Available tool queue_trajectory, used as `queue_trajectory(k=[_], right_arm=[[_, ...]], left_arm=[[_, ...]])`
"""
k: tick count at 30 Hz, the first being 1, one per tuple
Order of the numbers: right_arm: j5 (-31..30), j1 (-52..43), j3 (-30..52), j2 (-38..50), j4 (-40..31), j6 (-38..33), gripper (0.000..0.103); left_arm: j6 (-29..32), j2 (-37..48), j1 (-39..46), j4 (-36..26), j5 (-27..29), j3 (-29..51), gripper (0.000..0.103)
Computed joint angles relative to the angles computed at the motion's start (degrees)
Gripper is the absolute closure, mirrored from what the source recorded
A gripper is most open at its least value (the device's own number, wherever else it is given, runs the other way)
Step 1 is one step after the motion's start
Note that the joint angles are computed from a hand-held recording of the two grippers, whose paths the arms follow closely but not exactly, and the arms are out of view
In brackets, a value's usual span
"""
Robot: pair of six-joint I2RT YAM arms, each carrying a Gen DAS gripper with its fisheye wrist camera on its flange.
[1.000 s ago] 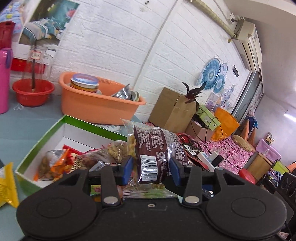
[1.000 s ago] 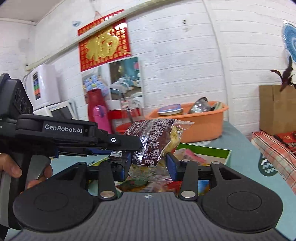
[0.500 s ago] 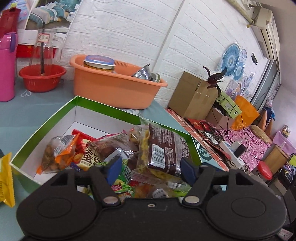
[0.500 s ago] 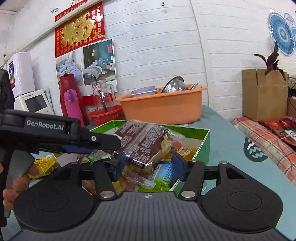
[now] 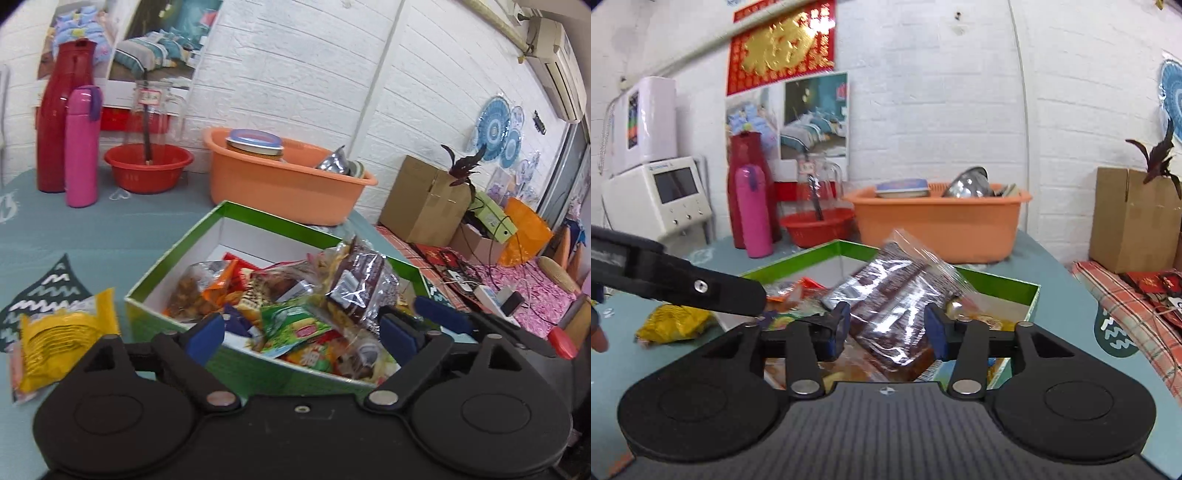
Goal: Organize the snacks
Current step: 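Grasp the green foil candy with the right gripper while the left grasps the orange sausage stick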
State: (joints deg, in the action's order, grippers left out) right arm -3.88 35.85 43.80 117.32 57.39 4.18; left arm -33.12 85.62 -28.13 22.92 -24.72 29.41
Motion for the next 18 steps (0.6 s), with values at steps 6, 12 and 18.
queue_trajectory(k=[6,12,18], right_arm=[[2.5,3.6,-7.2,-4.7,4.6,-1.2,0.004],[2.9,7.1,-10.9,-7.1,5.8,-0.2,0.000],[2.3,10.9,-10.6,-7.6,1.9,-0.7,0.000]], left_arm=[[-2.8,-6.3,-2.7,-3.6,-4.4,-4.3,0.000],[-5.3,-12.1,-4.5,-7.1,-7.5,-8.3,0.000],[-7.6,-16.6,-4.6,-10.2,-8.6,-11.4,0.000]])
